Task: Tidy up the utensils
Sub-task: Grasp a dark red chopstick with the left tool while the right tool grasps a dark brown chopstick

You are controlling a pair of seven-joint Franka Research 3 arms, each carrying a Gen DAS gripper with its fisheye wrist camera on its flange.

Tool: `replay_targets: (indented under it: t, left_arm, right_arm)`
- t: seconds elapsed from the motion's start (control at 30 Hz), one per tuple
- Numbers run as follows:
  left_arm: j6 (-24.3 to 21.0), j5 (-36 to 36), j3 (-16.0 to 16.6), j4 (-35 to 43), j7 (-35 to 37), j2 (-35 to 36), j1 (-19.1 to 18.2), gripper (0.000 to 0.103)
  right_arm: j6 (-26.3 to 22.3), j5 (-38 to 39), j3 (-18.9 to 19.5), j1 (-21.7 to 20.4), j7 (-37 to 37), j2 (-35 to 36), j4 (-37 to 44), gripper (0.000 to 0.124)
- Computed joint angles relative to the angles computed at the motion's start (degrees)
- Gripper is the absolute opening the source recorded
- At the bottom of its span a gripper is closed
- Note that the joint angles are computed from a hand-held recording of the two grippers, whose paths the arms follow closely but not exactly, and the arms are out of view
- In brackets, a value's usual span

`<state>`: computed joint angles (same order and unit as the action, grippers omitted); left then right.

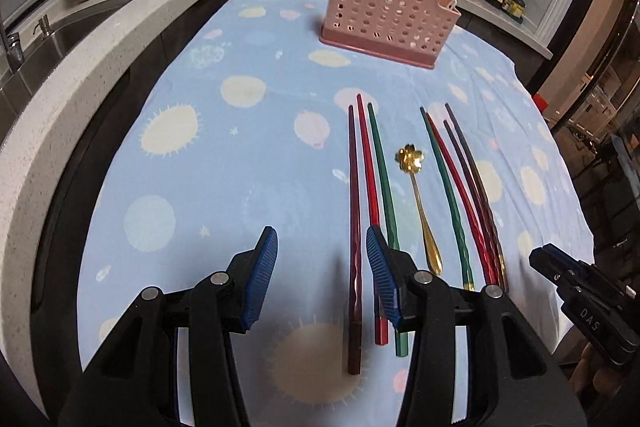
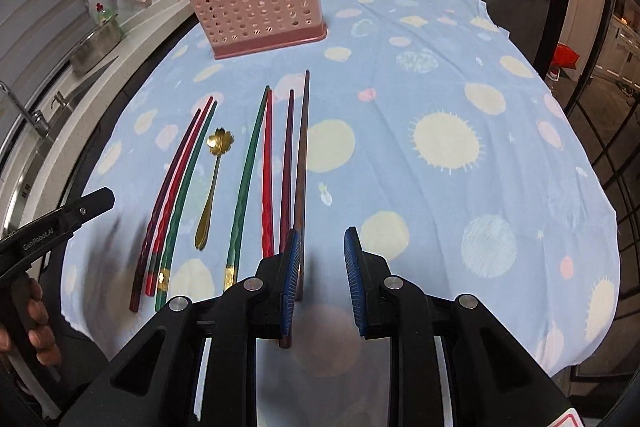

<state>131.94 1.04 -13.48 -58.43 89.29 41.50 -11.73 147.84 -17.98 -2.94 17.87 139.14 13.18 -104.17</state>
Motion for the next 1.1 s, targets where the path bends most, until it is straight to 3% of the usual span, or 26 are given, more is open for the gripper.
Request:
replay_targets:
  t: [0.23, 0.8, 1.1]
  left_arm:
    - [1.93, -0.79, -0.81, -7.86, 0.8, -3.84, 0.9, 0.044]
    - [-0.04, -0.89, -0.91, -8.67, 1.57, -3.54, 0.63, 0.044]
    - [0.72, 0.06, -0.71, -11.23, 2.52, -4.97, 0.6, 0.043]
  right_arm:
    - [0.11, 2.54, 0.52, -0.04, -2.3, 1.46, 0.72, 0.023]
    - [-0.81, 5.14, -0.38, 0.45, -4.36, 3.58, 2.42, 0.02]
    - [-1.25, 5.48, -0.53, 0.26, -4.22, 3.37, 1.92, 0.01]
